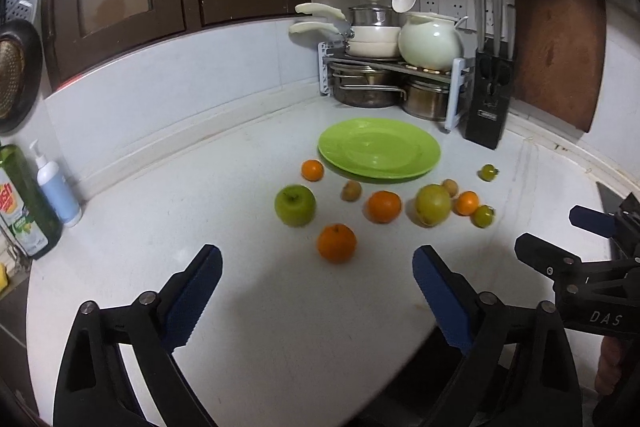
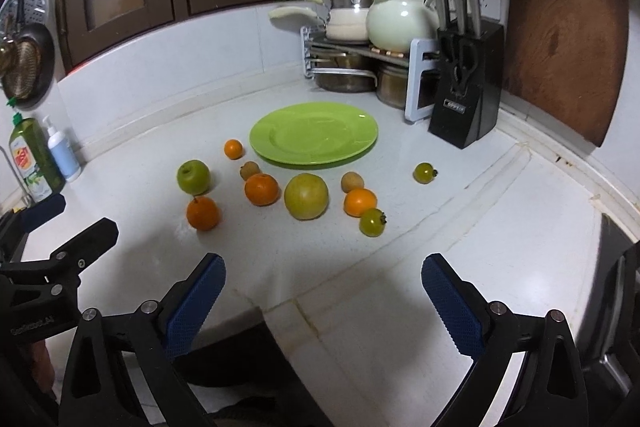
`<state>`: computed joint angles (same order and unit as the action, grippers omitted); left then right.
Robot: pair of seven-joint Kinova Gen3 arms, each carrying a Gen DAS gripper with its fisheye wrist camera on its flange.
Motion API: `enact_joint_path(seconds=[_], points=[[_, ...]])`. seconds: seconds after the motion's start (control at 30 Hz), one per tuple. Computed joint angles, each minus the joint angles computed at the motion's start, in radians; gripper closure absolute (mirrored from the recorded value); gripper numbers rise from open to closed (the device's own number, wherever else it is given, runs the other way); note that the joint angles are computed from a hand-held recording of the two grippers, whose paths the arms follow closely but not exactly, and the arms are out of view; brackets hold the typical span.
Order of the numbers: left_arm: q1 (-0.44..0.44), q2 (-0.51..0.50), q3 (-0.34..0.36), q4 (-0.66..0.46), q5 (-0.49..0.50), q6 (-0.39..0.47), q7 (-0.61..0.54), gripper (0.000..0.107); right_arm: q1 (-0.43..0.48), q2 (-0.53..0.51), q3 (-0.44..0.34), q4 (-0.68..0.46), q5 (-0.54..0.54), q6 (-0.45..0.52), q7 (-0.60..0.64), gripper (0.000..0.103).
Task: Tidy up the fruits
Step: 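Grasp the mandarin orange with the left tool while the right tool grasps a small green tomato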
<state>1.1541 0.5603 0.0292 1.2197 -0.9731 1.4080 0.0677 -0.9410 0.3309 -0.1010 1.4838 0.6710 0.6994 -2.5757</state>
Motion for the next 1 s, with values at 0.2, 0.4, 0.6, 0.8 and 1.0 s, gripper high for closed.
enact_joint_path(seconds=[0.2, 0.4, 0.6, 0.8, 1.0], points=[[-0.076, -0.029, 0.004, 0.074, 0.002, -0.127, -0.017, 0.019, 0.017, 0.088, 0.010, -0.116, -0.066, 0.051, 0.055, 0.012], [-0.146, -0.040, 0.009, 0.121, 0.028, -0.243, -0.064, 0.023, -0.004, 0.166, 0.052, -0.232, -0.100, 0.143, 0.073, 0.017], [-0.168, 0.010, -0.008, 0.056, 0.089, -0.239, -0.098, 0.027, 0.020, 0.209, 0.069, -0.280, -0.123, 0.157, 0.132, 0.021], [-0.181, 0.065, -0.030, -0.023, 0.173, -0.222, -0.140, 0.031, 0.097, 0.251, 0.043, -0.322, -0.243, 0.134, 0.276, 0.031], [-0.189, 0.107, -0.054, -0.076, 0.231, -0.193, -0.175, 0.037, 0.131, 0.285, 0.041, -0.350, -0.338, 0.134, 0.363, 0.040]])
